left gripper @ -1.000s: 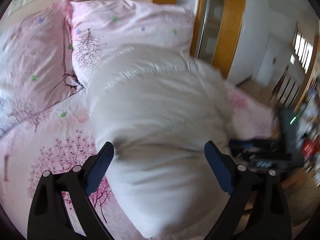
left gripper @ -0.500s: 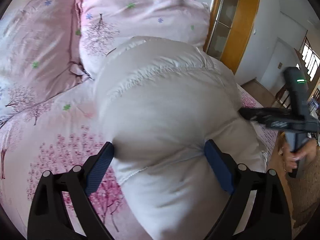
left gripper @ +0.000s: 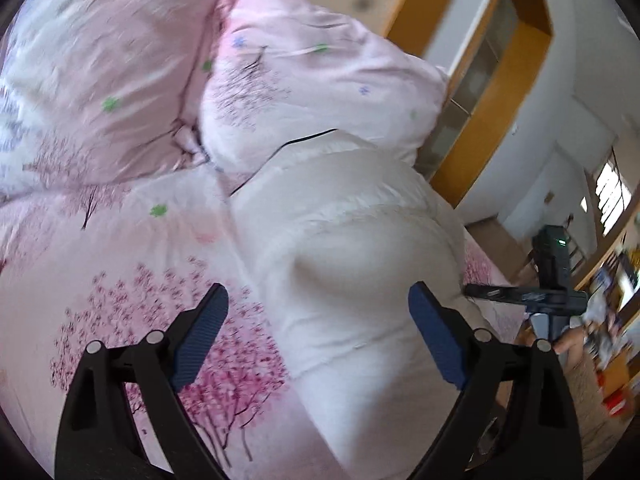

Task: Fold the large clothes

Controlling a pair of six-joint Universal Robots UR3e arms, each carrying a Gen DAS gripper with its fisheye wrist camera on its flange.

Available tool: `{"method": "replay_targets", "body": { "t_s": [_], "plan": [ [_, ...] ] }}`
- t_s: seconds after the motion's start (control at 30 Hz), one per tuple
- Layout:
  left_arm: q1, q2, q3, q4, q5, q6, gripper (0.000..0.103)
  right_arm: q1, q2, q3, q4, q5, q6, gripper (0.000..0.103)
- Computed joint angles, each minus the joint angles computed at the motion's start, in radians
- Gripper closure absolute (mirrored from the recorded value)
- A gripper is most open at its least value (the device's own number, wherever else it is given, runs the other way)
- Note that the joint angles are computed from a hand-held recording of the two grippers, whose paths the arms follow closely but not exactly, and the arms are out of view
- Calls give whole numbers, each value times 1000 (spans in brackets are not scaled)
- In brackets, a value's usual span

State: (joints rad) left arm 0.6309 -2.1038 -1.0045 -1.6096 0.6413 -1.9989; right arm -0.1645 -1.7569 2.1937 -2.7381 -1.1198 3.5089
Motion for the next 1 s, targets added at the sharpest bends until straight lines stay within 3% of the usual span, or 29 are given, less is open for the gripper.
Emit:
{"method": "replay_targets", "body": {
  "t_s": [0.03,0.27,0.7,1.0],
  "plan": [
    [0,-32,60,-56,8,8,11,-40,-40,44,-26,48,14,16],
    [-39,-121,181,-130,74,17,6,-239,-120,148,84,268,-14,12],
    [-85,-130,189,-130,102,13,2,-290,75,137,78,454,-80,11],
    [-111,-232,364,-289,91,27,2,-281,133,144,42,505,-121,4]
  ]
}}
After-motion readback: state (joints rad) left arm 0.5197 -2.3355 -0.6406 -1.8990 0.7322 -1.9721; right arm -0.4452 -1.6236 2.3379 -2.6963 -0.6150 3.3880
